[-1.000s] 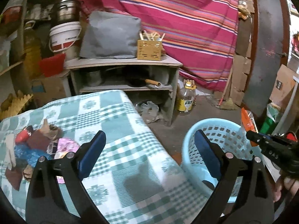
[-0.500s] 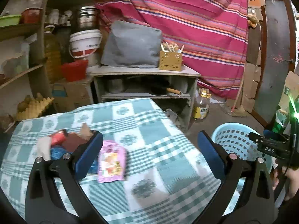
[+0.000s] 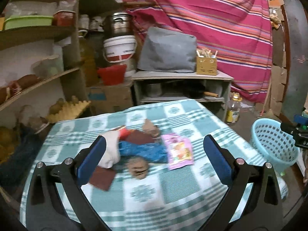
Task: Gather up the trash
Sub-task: 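Move both tools back over the table toward the remaining trash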
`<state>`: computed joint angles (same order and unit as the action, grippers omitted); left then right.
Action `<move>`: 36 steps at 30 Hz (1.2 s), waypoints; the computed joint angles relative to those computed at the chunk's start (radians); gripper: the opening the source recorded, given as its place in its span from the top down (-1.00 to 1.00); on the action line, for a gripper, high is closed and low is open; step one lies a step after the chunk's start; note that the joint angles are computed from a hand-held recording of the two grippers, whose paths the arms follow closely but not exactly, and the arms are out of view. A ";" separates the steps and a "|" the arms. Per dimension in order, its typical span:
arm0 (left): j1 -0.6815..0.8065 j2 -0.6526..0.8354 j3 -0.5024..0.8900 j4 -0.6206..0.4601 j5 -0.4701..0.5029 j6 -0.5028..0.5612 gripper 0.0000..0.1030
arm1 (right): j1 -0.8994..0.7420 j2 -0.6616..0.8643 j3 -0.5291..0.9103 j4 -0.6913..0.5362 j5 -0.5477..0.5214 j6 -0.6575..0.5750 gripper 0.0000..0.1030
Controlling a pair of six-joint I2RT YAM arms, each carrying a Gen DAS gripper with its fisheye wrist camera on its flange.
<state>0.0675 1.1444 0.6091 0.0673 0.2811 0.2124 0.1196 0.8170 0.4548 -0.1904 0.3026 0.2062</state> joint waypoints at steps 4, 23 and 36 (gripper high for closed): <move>0.134 0.003 0.000 -0.010 0.083 0.046 -0.90 | 0.165 0.087 0.034 0.024 0.085 0.055 -0.82; 0.507 0.315 0.148 0.037 0.225 0.155 -0.90 | 0.485 0.511 0.221 0.176 0.312 0.164 -0.83; 0.434 0.495 0.234 0.056 0.148 0.194 -0.90 | 0.424 0.615 0.247 0.200 0.304 0.158 -0.83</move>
